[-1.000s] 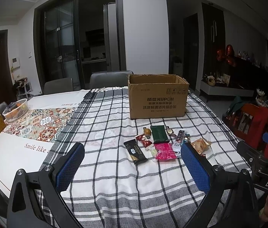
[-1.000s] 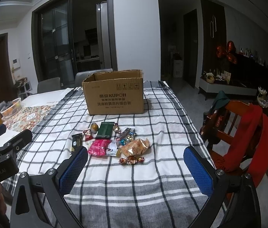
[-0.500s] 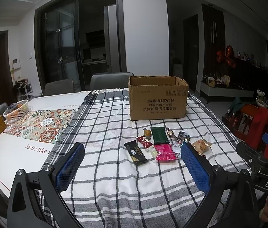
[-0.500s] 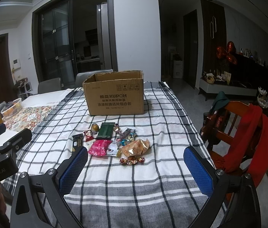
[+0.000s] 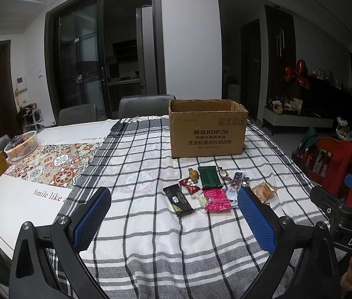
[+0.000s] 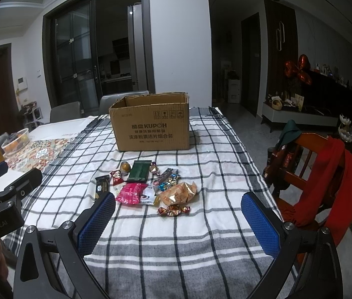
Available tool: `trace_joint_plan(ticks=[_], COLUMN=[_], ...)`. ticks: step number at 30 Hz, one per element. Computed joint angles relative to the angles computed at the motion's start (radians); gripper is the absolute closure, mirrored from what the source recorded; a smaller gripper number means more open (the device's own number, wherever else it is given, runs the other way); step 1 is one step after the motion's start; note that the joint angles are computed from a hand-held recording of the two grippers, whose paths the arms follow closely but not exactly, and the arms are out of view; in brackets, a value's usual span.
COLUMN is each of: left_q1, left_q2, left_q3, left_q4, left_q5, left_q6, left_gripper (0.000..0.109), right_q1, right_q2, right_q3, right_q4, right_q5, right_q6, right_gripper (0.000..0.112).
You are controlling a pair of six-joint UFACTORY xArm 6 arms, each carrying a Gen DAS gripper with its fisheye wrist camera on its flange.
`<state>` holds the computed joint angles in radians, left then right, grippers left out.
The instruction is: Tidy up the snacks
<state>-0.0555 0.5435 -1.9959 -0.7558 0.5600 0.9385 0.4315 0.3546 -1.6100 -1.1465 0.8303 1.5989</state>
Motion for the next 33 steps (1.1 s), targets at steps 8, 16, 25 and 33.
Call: trace_joint_plan(ticks=[8,16,25,33], left_q1=[0.000,0.001,0.003,-0.008], left_q2=[-0.002,-0.004,0.049,0.139], left_q3=[0.005,0.005,-0.066,-0.189], left_q4=[-0.004,0.000,0.033,0.074], left_q5=[-0.005,0.005,0.065,0.121], left_q6=[0.004,0.002,-0.032,-0.073], left_gripper=[0.006,0.006,0.006,0.006], right_q1=[0.000,-0.001,-0.018,-0.055], right_q2=[0.000,0.003,0.027,0.079], right_q3=[0.001,-0.004,-0.018,-0.058], right_q4=[0.000,0.008,0.041,0.087], right_q5=[-0.001,0.001,-0.029,-0.082], right_q6=[0.000,-0.008,-0.035,-0.084], right_gripper=[0.010,0.010,0.010,0.010])
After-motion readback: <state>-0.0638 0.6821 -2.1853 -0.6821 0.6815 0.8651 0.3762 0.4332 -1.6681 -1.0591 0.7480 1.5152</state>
